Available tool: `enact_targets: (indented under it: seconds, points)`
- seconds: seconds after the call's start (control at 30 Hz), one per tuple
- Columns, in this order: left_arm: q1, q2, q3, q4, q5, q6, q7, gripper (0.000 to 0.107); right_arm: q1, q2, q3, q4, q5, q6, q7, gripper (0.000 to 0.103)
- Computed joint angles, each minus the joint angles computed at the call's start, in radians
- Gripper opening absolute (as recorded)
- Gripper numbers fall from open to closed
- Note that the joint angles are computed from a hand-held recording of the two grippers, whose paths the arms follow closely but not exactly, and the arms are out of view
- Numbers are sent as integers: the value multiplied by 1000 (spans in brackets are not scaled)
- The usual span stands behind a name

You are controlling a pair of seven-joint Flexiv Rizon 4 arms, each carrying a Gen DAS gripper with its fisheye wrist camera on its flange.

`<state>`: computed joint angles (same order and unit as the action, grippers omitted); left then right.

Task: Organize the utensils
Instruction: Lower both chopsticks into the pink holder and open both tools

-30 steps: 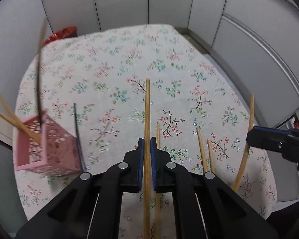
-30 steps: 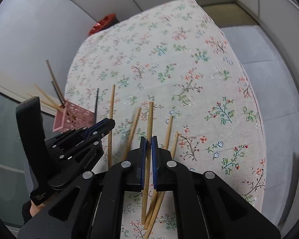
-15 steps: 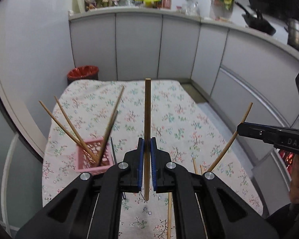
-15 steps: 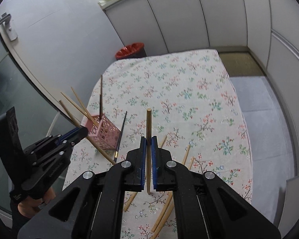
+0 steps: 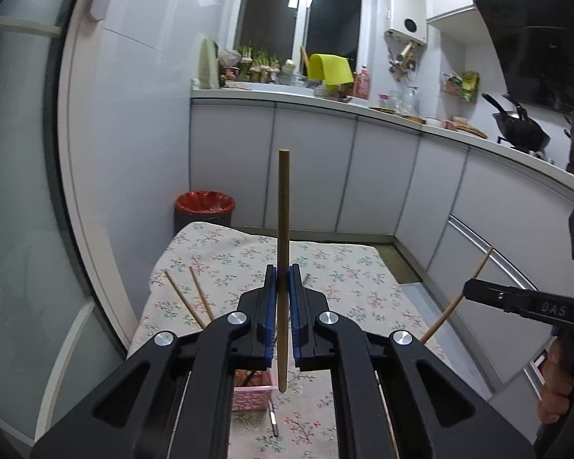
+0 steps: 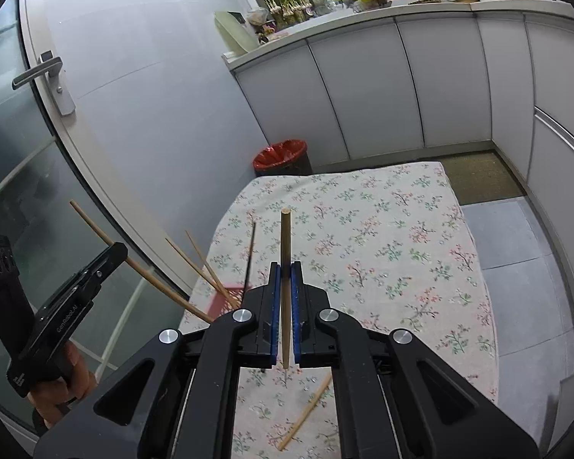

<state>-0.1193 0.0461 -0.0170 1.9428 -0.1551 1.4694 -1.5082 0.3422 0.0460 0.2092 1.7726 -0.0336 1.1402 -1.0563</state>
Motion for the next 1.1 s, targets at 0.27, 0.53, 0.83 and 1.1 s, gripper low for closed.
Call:
enact_targets:
  seconds: [0.27, 0.53, 0.83, 1.1]
  points:
    - [63, -53, 17, -66, 251, -14, -207, 6, 20, -51, 5, -56, 5, 31, 15, 4]
    - [58, -137, 52, -112, 299, -61, -255, 7, 28, -91, 8, -75, -10, 60, 43, 4]
    - [63, -190, 43, -110, 158, -94, -149, 8, 38, -120, 12, -89, -20, 108, 76, 4]
    - [59, -157, 59, -82, 114, -92, -130, 43, 53, -164, 3, -104, -76, 152, 136, 4]
